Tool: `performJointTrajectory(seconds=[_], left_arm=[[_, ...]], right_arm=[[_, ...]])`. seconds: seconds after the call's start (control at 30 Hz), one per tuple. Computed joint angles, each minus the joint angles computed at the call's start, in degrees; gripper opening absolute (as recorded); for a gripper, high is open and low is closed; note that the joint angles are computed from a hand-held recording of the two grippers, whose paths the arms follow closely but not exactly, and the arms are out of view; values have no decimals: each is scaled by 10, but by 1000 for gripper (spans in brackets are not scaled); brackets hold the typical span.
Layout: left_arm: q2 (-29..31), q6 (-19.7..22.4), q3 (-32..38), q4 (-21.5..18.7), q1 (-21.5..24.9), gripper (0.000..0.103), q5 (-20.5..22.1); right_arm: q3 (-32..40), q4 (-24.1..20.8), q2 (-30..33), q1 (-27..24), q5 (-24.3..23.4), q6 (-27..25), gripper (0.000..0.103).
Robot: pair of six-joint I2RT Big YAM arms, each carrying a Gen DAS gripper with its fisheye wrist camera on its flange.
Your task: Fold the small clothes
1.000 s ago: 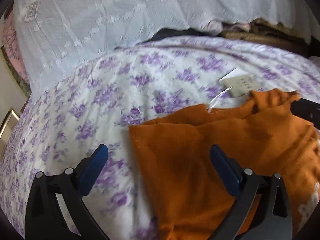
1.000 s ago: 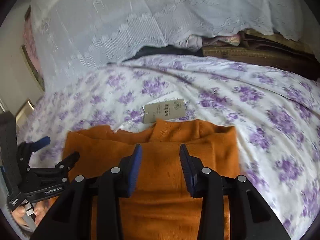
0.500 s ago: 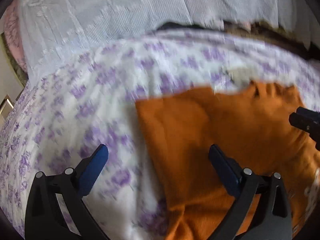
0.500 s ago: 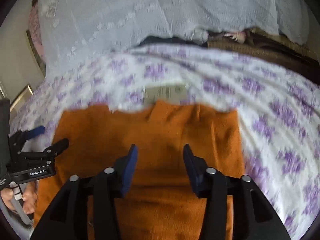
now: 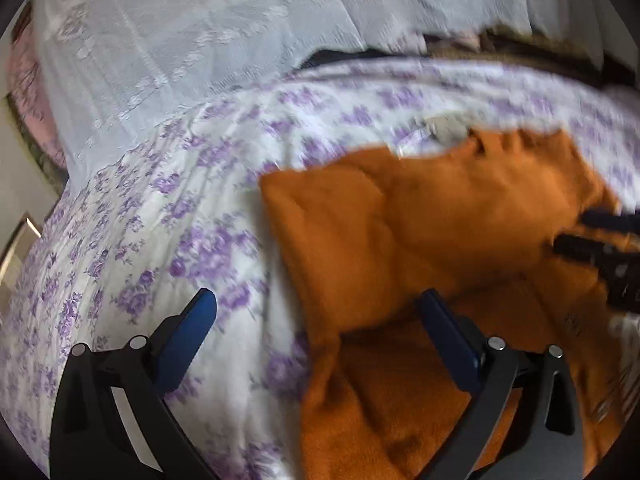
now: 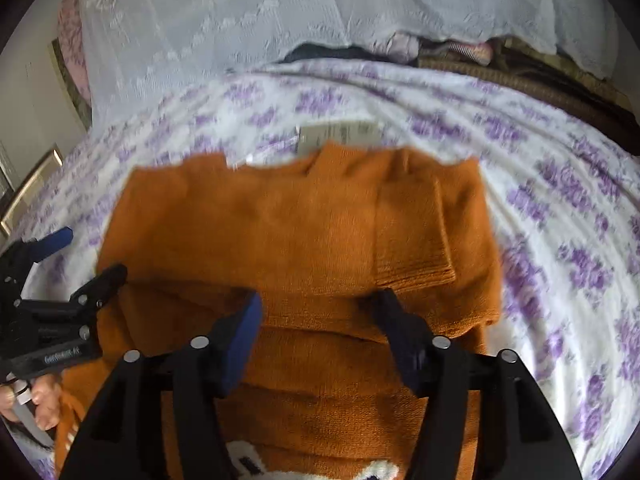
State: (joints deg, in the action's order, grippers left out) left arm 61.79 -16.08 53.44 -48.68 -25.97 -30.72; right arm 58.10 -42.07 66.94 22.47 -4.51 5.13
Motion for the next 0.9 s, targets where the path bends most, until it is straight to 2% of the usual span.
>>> performJointTrajectory(seconds=[0.07,0.23,0.43,0.7,0.83,0.9], left_arm=[[18,-6,6,-17,0,99,1],[-16,-24,-9,-14,-10,99,-14],[-25,-14,2,0,-31,99,-64],[33,23,46,43,-5,99,-67],[78,30,62,61,21,99,-48],[97,26,66,56,34,99,-26]], right_arm=[[-2,2,-7,-5,-9,7,63],[-26,12,-54,-16,-29,29,63],[-11,17,-60,-19,-23,33,63],[65,23,16,-26,-17,13,63],[74,36,54,-32,-21,11,66],[72,37,76,-37,-27,15,68]])
